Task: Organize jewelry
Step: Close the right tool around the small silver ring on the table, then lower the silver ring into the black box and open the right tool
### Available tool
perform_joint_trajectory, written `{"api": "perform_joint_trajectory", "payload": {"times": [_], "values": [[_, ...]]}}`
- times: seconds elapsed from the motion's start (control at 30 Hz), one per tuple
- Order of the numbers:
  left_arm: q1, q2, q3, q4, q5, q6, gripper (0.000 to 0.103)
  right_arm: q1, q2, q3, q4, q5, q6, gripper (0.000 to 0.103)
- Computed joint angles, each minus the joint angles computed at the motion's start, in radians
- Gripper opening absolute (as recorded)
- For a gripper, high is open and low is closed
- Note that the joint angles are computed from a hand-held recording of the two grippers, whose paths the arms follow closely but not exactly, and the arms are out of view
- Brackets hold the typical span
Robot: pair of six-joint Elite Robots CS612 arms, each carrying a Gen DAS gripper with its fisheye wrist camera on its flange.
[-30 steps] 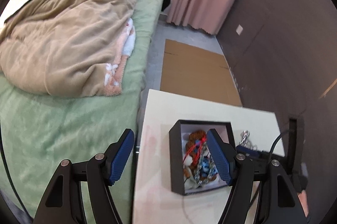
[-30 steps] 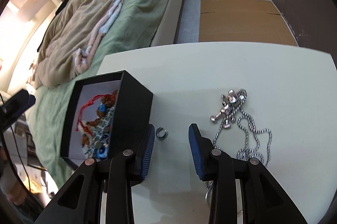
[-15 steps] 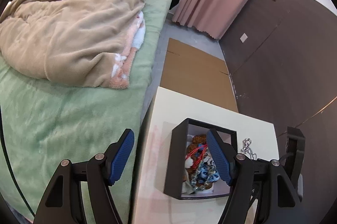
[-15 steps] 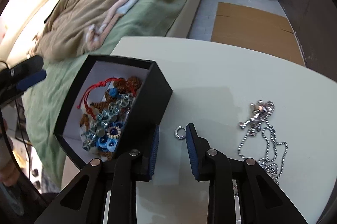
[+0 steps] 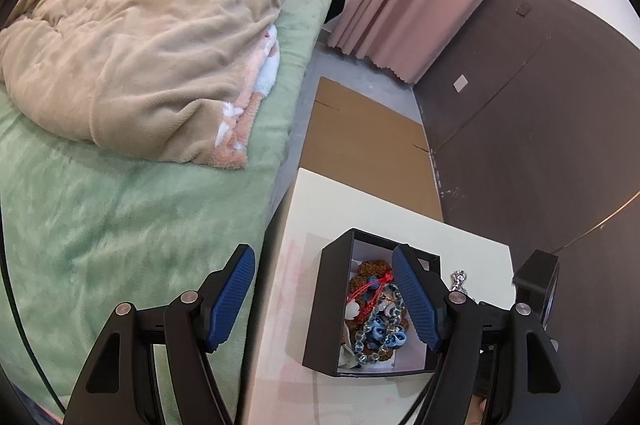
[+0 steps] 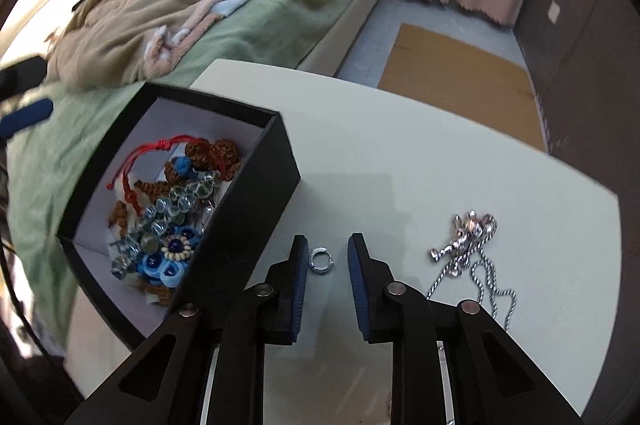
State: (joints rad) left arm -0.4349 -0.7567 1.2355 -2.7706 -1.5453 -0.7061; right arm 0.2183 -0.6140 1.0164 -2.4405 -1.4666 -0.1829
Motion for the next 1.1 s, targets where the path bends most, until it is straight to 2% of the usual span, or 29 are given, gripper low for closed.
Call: {"api": "perform_joint_trajectory", "payload": {"times": [0.1,0.23,0.37,0.47,0.63,0.83,0.9,0.93,0.97,1.0,1.07,1.1], "values": [[-0.002,-0.001,0.001,0.000,0.001,0.002,0.072,0.000,-0.003,0.009,-0.014,-0.001,-0.033,0.015],[-0.004,-0.003,0.006,0.000,0.000,0.008,0.072,-0.005,-0.013,0.022,-0.006,0.008,-0.044,0.014],[-0.005,-0.009,0.014,-0.005,-0.003,0.012,0.072,-0.022,-0.025,0.037,0.007,0.045,0.008,0.014],[-0.008,-0.013,0.021,-0.006,-0.001,0.017,0.072,-0.043,-0.041,0.063,-0.016,0.114,0.069,0.014],[-0.013,-0.023,0.037,-0.020,0.020,0.021,0.072,-0.068,-0.071,0.117,-0.125,0.287,0.141,0.014],[-0.019,-0.036,0.058,-0.045,0.057,0.024,0.072,-0.065,-0.075,0.134,-0.235,0.440,0.191,0.014],[-0.021,-0.040,0.064,-0.055,0.065,0.023,0.072,-0.055,-0.073,0.131,-0.253,0.450,0.204,0.015],[-0.021,-0.041,0.066,-0.060,0.066,0.026,0.072,-0.052,-0.073,0.126,-0.244,0.450,0.205,0.016],[-0.022,-0.043,0.069,-0.065,0.067,0.032,0.072,-0.051,-0.074,0.125,-0.235,0.455,0.204,0.025],[-0.023,-0.044,0.070,-0.067,0.068,0.037,0.072,-0.050,-0.076,0.127,-0.235,0.460,0.207,0.040],[-0.025,-0.046,0.073,-0.072,0.065,0.051,0.072,-0.050,-0.085,0.143,-0.259,0.443,0.223,0.057],[-0.025,-0.046,0.074,-0.077,0.057,0.059,0.072,-0.051,-0.090,0.151,-0.268,0.435,0.236,0.060]]}}
